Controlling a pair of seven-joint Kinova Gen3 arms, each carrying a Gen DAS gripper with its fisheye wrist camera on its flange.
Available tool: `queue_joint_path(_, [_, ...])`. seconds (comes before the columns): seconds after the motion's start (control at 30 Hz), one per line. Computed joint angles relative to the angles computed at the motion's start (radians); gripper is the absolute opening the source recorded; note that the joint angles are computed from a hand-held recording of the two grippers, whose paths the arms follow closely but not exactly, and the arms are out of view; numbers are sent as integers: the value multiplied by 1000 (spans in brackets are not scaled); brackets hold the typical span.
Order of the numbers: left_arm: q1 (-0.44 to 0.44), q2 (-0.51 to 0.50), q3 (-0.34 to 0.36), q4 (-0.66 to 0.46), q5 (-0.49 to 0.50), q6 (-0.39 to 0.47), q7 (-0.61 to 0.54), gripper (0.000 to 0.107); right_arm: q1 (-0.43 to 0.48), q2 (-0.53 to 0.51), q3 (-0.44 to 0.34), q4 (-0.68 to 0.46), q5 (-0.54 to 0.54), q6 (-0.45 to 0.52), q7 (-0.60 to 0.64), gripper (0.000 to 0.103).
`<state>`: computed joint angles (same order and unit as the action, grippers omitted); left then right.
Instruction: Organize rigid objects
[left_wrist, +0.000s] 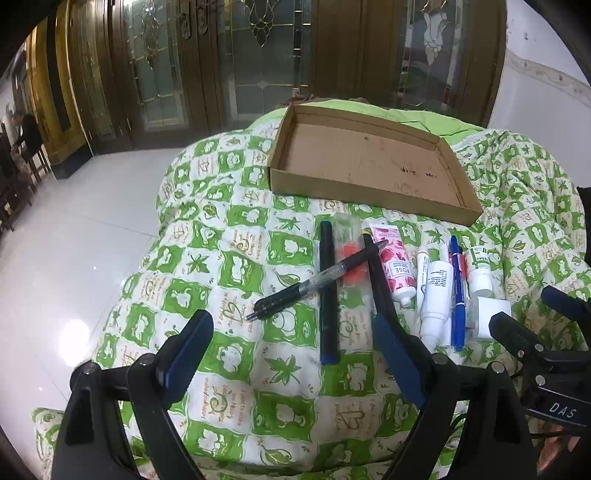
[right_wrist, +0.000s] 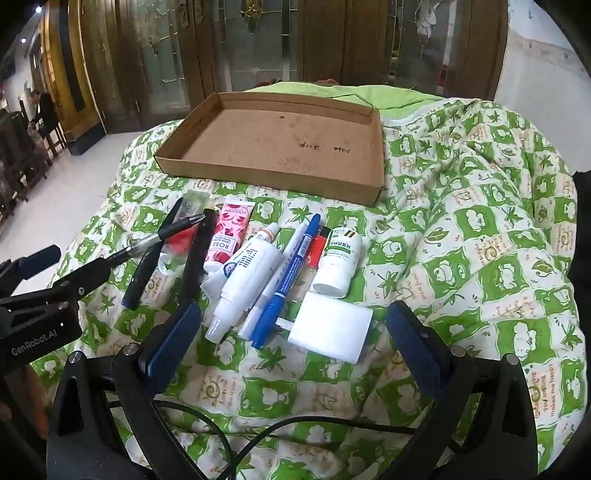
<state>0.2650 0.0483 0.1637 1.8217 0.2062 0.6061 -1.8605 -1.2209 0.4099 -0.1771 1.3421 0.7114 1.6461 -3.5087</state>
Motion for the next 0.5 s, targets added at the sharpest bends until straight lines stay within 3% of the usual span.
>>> queue_joint_path(0.2, [16, -2, 4, 7, -44, -7, 33, 89, 39, -22, -6, 13, -35, -39, 29, 102])
queue_joint_path(0.5, [7, -1, 2, 5, -15, 0, 1, 89, 39, -33, -8, 14, -30, -40, 20, 102])
